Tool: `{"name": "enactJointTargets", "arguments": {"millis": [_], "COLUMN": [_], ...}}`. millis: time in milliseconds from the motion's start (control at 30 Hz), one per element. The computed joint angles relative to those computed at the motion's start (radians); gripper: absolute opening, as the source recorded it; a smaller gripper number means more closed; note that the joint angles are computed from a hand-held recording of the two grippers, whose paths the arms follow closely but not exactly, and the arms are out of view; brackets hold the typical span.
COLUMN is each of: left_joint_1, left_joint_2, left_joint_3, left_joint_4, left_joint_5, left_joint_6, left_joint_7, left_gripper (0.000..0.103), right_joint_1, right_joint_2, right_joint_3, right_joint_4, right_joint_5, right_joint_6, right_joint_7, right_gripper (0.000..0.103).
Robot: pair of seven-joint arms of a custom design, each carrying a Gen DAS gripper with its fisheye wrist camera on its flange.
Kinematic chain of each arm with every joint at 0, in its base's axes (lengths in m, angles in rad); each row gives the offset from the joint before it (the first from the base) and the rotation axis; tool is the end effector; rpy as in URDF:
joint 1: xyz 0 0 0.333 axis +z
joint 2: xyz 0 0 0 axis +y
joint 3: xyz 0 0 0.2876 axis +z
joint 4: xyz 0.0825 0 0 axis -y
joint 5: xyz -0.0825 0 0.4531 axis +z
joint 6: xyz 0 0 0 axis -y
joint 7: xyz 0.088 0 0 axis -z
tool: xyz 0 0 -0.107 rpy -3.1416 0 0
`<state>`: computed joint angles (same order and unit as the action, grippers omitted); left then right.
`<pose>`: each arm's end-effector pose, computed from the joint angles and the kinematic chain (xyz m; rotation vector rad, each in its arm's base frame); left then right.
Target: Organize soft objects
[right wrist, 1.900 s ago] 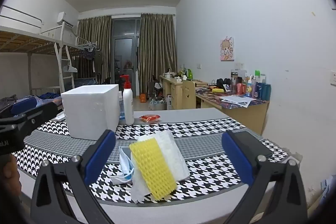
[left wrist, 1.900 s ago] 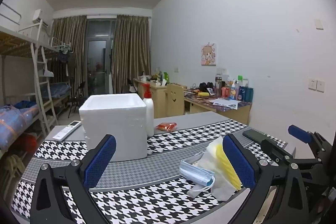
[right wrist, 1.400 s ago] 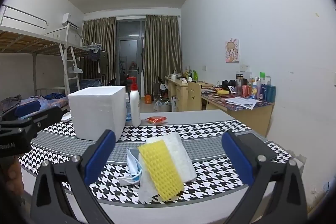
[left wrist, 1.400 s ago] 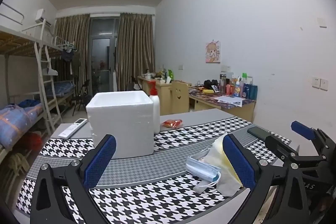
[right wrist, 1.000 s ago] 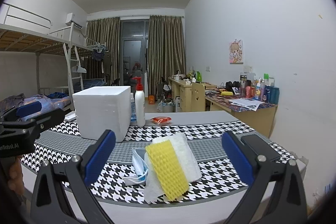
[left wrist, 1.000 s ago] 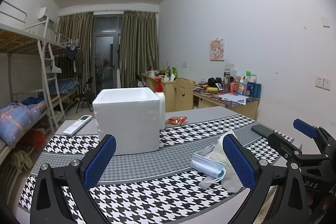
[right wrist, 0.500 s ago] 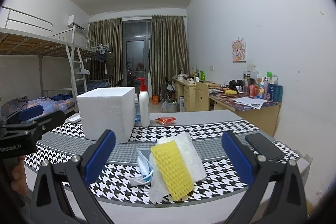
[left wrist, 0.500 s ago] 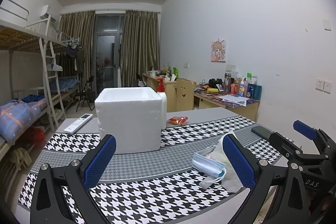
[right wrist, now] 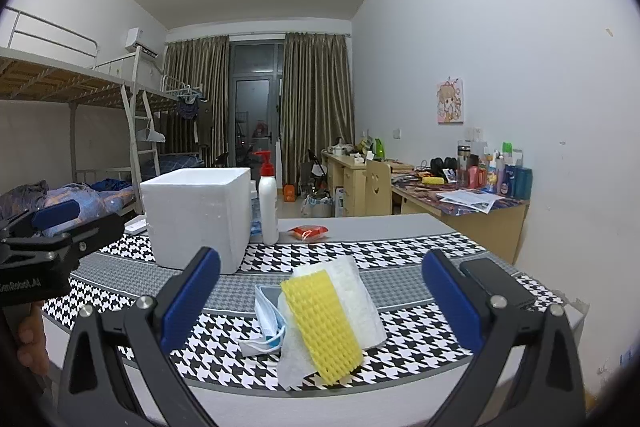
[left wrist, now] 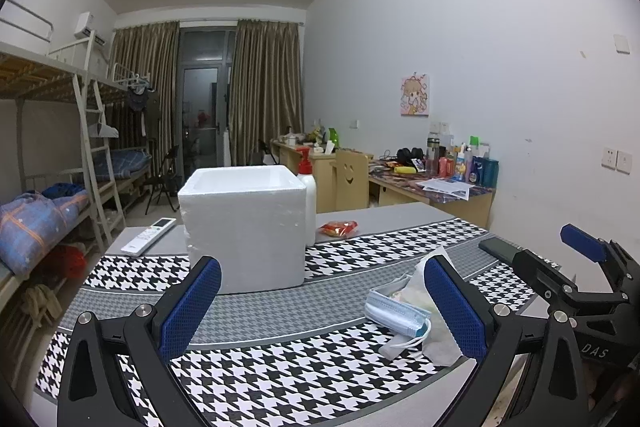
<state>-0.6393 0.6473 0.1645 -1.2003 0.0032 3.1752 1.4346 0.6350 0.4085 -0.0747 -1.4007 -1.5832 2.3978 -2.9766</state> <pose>0.7081 -0.4168 0.5322 -1.0992 1.7568 -1.4116 0.6629 0.4185 0.5057 -1.2321 1.4548 -1.2869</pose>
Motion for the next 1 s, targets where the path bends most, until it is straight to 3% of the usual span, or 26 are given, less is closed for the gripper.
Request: {"name": "enactJointTargets", "arguments": {"millis": [600,1000], "left_joint_1": [0.081,0.13], "left_joint_2": [0.127,0.321], "left_joint_3": [-0.12,-0.245], "left_joint_4": [0.202,0.506], "left_joint_5": [0.055,0.067], "left_joint_6": [-0.122,-0.313], "left_joint_7": [0.014,0.09], "left_gripper": [0.102,0.102], "right_joint_1": [-0.019,-0.034], "right_joint_2": [0.025,0.053], "right_joint_3": [-0.012,-0.032], "right_joint_4": [0.035,0.064], "right_joint_5": [0.09,0.188], "right_joint_6": [0.026,0.071], "right_joint_7": [-0.049,-0.133], "right_gripper": [0.102,0.102]}}
